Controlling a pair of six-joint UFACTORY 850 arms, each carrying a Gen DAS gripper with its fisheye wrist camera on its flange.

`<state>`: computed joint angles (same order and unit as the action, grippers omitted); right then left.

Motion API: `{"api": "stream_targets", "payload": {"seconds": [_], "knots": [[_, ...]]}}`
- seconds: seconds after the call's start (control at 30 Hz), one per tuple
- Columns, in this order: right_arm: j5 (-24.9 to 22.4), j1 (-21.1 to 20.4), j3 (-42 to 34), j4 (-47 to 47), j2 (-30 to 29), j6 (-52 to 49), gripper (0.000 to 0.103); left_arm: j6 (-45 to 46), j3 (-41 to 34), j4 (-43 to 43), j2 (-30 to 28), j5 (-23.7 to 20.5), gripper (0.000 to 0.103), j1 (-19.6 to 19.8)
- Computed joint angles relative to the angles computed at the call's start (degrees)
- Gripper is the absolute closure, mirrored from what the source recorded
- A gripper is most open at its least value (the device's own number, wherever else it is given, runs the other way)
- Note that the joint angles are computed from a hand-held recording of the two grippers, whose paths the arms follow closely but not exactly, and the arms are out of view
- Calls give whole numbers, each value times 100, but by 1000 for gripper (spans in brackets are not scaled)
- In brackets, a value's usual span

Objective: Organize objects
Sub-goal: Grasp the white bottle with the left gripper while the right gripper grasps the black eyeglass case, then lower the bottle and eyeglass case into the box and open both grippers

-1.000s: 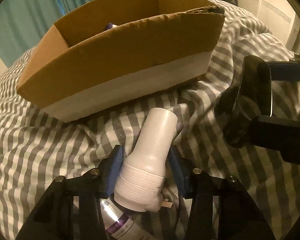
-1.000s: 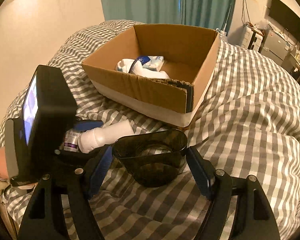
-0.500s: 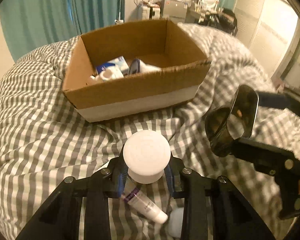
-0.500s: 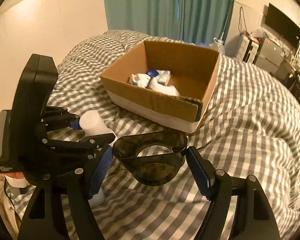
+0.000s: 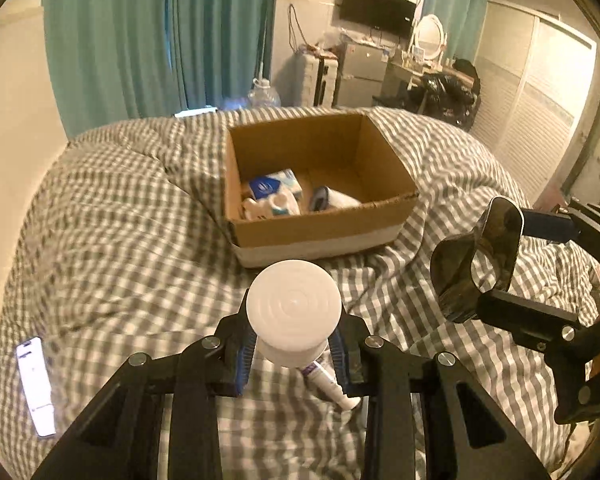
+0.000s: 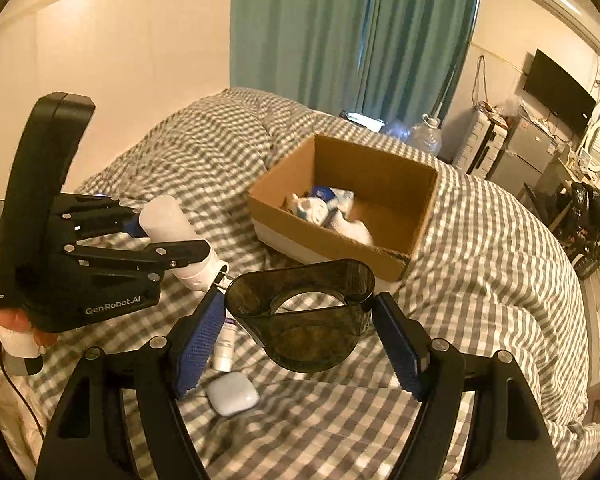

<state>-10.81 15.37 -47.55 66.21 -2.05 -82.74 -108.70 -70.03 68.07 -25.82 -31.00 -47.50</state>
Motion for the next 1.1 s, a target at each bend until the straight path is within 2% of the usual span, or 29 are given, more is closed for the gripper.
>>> {"api": "stream_targets", "payload": {"seconds": [0.17, 0.33, 0.4, 0.5, 0.73, 0.93, 1.1], "knots": [[179, 134, -255, 22, -83, 68, 28, -112, 102, 185, 298, -113, 70, 106], [243, 124, -770, -33, -370, 141, 28, 166, -230, 284, 269, -245, 70, 314], [215, 85, -1113, -633, -596, 766, 28, 408, -445, 211, 177, -180, 70, 438], [203, 18, -1610, -1331, -960, 1517, 28, 731, -821, 103, -41, -51, 70, 651], [-15, -166, -2733, -2124, -1864, 2440, 28, 1765, -1861, -495, -765, 174, 70, 1107], [-164, -260, -3576, -2515, -2601, 2901, 28, 2719, -2784, -1093, -1488, 273, 70, 1337], [-420, -348, -4281, -3118, -3299, 3451, 28, 3503, -3507, -1687, -2146, 147, 70, 1424]]}}
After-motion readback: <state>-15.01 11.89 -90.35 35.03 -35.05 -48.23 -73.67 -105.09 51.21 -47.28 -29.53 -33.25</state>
